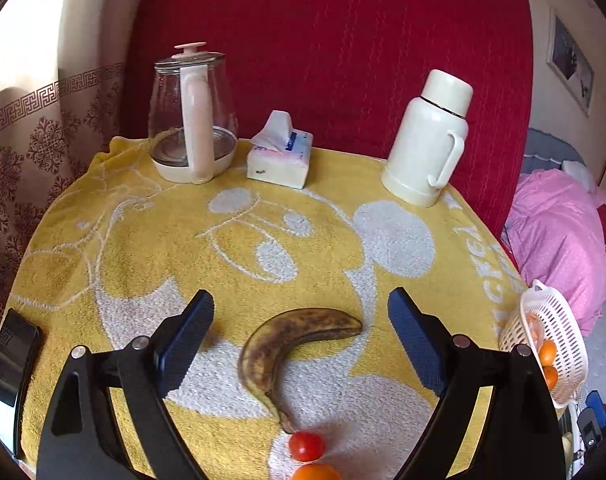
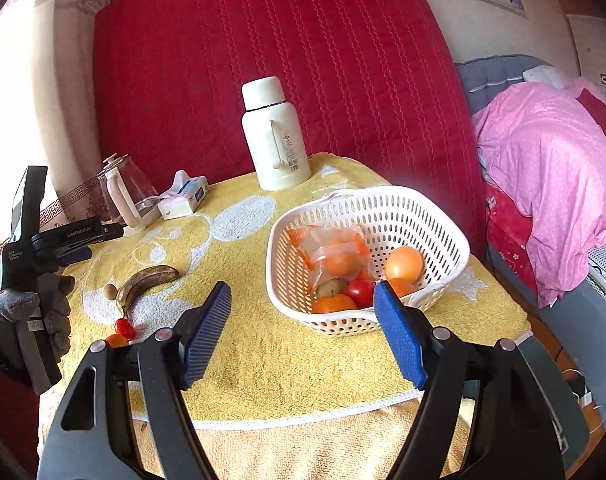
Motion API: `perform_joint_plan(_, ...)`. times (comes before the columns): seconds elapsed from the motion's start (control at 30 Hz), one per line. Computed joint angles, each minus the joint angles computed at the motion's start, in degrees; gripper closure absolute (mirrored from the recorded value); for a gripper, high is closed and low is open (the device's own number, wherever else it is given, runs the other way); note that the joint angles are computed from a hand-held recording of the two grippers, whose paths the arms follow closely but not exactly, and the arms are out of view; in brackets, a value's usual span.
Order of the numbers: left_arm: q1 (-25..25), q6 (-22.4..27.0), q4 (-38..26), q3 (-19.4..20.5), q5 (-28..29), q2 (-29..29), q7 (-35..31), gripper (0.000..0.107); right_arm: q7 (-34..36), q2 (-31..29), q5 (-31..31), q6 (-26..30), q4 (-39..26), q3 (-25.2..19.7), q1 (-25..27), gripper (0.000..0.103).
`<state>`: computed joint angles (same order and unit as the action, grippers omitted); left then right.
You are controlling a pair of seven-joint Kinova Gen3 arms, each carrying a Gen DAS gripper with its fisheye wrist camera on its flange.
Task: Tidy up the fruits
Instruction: 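Withdraw both tools from the basket back over the table, then grasp the second brown kiwi with the left tool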
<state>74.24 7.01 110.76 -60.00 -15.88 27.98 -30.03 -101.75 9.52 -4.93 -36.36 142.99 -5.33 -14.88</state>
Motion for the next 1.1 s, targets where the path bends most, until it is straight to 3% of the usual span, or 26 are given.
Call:
perform_joint_plan(0.13,-0.3,-1.6,3.6,-3.1,1.3,-1.3,0.1,0.019,1.0,0.8,-1.8,1.4,-1.1,-0.6,-1.9,0.028)
perform_joint_plan(0.23,-2.1,-2.3,5.0,-3.1,2.9,-2.2,-1.3,0.019,2.1,1.2,-3.3,2.4,-2.1,-0.9,-3.6,0.028)
perform_joint_plan(0.33,-6.5,-2.8,5.8,0.2,4.8,-3.2,-3.1,0.021,2.9,1.6,-3.9,3.6,-3.2,-1.2,-4.8,0.028)
perform_joint_plan(0.6,-22.4,-5.9,6.0,16.1,9.9,-3.0,-10.5,0.048,5.3,3.0,-5.8,6.5,-5.3,-1.2,-7.8,0.028)
perform_joint_plan(0.7,-26.0,-5.8,5.4,19.9,11.7,-2.3,-13.1,0.049,5.7,3.6,-5.5,7.6,-6.1,-1.2,-8.1,0.028)
perform_joint_plan(0.83,-27.9,-5.6,5.0,21.9,14.3,-1.7,-16.1,0.049,5.1,4.4,-4.0,9.0,-7.3,-1.7,-7.8,0.028)
perform_joint_plan(0.93,-29.5,-5.1,4.4,23.8,15.5,-1.2,-18.0,0.056,4.1,5.2,-1.9,10.2,-8.4,-2.3,-7.3,0.028)
perform_joint_plan(1.1,-29.6,-5.4,4.6,23.6,16.5,-0.9,-18.8,0.07,3.6,6.1,0.3,12.0,-9.9,-2.7,-7.5,0.028)
